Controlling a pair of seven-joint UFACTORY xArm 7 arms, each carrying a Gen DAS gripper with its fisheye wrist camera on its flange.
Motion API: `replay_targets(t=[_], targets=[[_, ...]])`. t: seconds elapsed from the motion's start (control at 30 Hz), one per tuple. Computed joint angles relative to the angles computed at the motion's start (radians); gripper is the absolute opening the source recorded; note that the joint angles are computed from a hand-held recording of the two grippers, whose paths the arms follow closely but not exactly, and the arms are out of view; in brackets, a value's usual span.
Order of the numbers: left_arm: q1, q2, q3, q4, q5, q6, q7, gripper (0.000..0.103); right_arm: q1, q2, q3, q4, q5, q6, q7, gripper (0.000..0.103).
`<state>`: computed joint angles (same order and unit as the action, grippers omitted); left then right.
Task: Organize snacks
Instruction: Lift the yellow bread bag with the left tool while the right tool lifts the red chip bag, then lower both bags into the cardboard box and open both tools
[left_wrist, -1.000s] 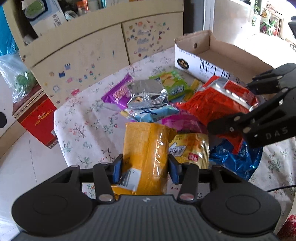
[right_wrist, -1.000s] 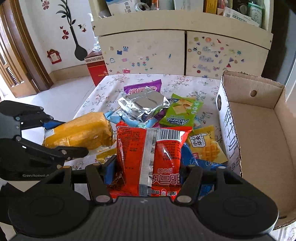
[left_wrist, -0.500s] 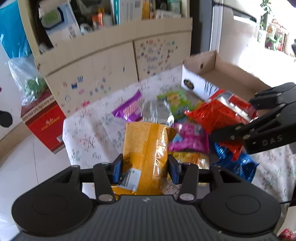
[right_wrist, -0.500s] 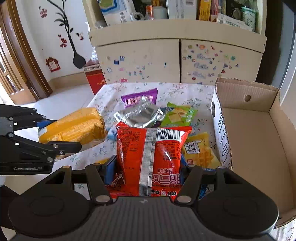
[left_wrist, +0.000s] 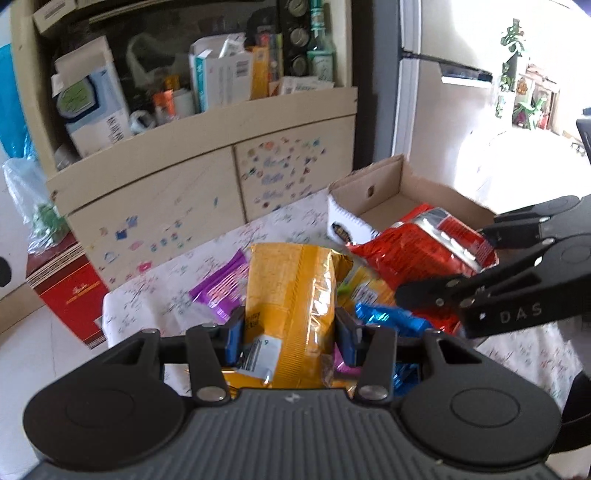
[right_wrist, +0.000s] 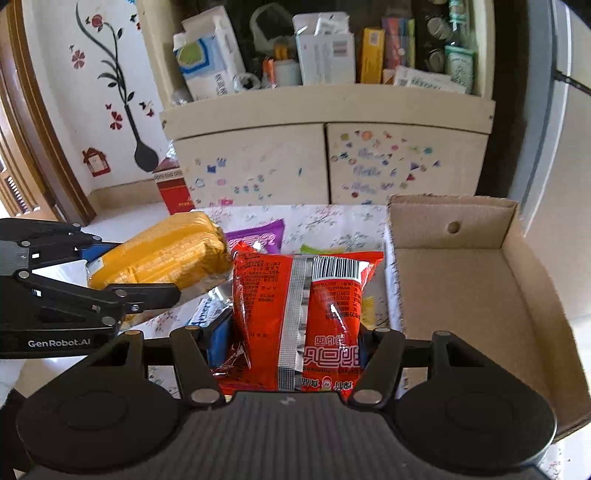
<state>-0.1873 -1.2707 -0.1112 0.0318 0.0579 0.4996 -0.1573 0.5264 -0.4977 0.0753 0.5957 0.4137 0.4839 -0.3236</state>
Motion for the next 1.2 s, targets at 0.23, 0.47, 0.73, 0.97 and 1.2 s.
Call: replay_targets(t=[0.23,0.47,0.73,0.97,1.2], targets=[[-0.029,0.158,-0.044,0.05,-0.01,-0.141,-0.068,0.047,-0.045,-0.045,-0.022,-0.011,-0.025,-0.002,0.012,0.067],[-0.045,0.324,-0.084,0.102,-0.001,-0.284,-0.134,0.047,-0.117,-0.076,-0.036,-0.016,-0.065,-0.019,0.076,0.067],[-0.041,0.529,-0.146,0.176,0.024,-0.44,-0.201,0.047,-0.189,-0.091,-0.034,-0.02,-0.121,-0.035,0.176,0.067],[-0.003,0.684,-0.223,0.236,0.054,-0.54,-0.245,0.047,-0.239,-0.086,-0.028,-0.016,-0.174,-0.036,0.264,0.067],[0.047,0.807,-0.295,0.28,0.055,-0.632,-0.28,0.048,-0.291,-0.08,-0.011,-0.015,-0.227,-0.036,0.354,0.067]])
